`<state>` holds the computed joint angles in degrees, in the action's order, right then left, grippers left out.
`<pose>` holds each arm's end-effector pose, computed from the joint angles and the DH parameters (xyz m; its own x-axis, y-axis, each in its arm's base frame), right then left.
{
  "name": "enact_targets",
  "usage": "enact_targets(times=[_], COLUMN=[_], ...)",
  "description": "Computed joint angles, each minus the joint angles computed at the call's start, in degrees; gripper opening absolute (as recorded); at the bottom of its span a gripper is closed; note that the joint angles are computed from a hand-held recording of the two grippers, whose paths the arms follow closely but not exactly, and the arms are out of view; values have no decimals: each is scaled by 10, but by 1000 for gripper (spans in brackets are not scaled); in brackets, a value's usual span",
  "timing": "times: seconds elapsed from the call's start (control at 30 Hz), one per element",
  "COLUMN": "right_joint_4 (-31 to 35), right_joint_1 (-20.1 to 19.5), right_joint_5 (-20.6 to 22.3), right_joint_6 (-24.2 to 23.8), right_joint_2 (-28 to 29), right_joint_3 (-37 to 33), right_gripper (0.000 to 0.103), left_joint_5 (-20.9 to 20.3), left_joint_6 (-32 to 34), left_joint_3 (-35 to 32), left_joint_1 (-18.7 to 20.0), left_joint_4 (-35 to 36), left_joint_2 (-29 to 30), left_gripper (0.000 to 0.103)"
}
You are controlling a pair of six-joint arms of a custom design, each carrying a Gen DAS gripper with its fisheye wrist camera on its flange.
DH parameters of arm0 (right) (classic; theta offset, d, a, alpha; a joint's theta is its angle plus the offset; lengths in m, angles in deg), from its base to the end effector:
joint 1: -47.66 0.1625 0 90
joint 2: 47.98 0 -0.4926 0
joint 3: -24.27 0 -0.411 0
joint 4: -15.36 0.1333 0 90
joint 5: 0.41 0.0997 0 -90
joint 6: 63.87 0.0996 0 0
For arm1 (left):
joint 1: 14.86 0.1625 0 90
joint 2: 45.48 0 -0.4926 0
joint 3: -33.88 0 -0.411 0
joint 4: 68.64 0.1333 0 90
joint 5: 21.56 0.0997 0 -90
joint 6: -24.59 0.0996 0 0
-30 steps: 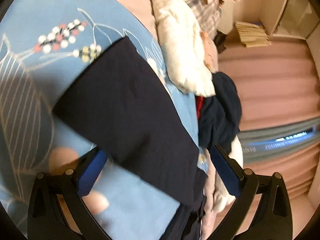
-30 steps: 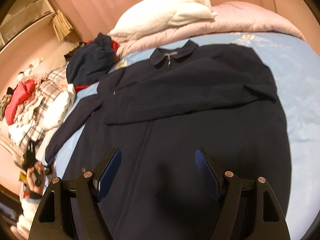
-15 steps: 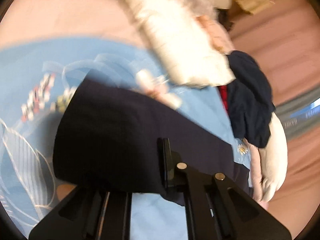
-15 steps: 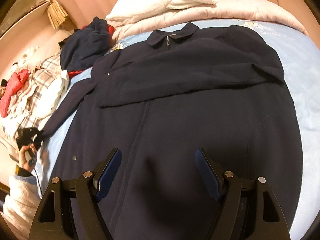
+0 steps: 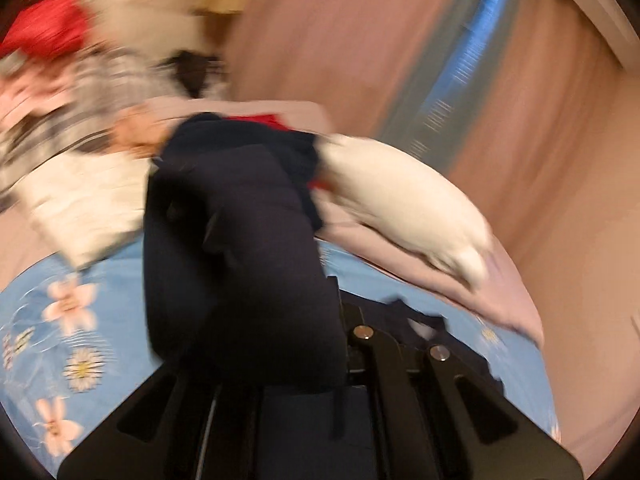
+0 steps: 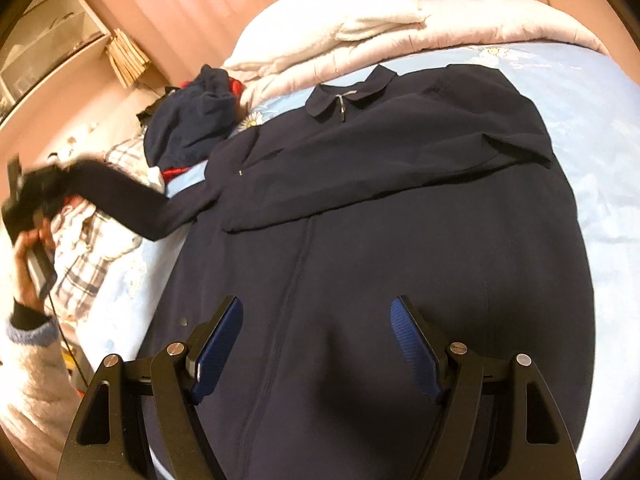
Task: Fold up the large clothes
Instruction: 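Grasp the cuff of the other jacket sleeve with the left tool, then fold the held sleeve across the jacket body with the left tool, release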
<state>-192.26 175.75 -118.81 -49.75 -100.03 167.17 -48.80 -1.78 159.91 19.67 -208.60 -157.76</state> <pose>0.3300 -0.2817 0.1067 -0.9339 -0.1913 0.3019 -0.3330 0.7727 -0.5404 -0.1377 -0.3641 0.5427 -0.9154 -0.1320 -0.3803 0.2881 0.4450 -0.8479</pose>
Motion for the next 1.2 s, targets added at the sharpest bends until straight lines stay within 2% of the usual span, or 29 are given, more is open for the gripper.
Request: enact_targets(times=[0.17, 0.3, 0.37, 0.4, 0.43, 0.5, 0.6, 0.7, 0.73, 0.83, 0.9, 0.93, 1.0, 1.07, 1.1, 1.13, 1.2], right_joint_4=[-36, -68, -80, -84, -89, -93, -93, -79, -74, -60, -51, -46, -42, -35, -32, -27, -14], right_joint_1=[-17, -35, -41, -42, -46, -51, -52, -52, -53, -56, -63, -67, -74, -84, -89, -102, -108], right_joint_5=[8, 10, 9, 7, 8, 9, 4, 2, 4, 24, 41, 48, 56, 78, 90, 115, 116], right_joint_6=[8, 17, 24, 30, 35, 38, 41, 45, 46, 42, 38, 36, 30, 29, 30, 27, 41], right_joint_2=[-13, -19, -20, -19, -20, -23, -25, -32, -34, -41, -43, -42, -36, -27, -22, -14, 0], right_joint_3=[26, 49, 57, 60, 65, 70, 75, 73, 70, 61, 52, 44, 25, 4, -5, -20, -43], right_gripper=[76, 76, 76, 76, 76, 76, 76, 76, 76, 76, 76, 76, 76, 76, 76, 76, 76], left_joint_5=[-74, -122, -146, -165, -180, -210, -241, -305, -311, -296, -268, -264, -297, -405, -442, -472, -516], left_joint_6=[9, -8, -20, -28, -42, -54, -43, -26, -25, -37, -47, -49, -59, -54, -54, -53, -45], left_joint_3=[17, 39, 47, 47, 47, 55, 71, 85, 97, 122, 127, 125, 111, 101, 97, 93, 84], left_joint_1=[-14, -1, 14, 23, 31, 40, 35, 36, 34, 31, 44, 57, 119, 222, 258, 286, 325], left_joint_4=[-22, -42, -45, -40, -29, -33, -49, -60, -67, -58, -50, -46, -53, -117, -142, -161, -194], left_joint_2=[87, 162, 192, 208, 220, 235, 221, 169, 148, 52, -4, -13, -24, -17, -8, 1, 26], left_gripper=[6, 7, 15, 28, 51, 74, 82, 84, 89, 102, 103, 103, 103, 102, 102, 102, 102])
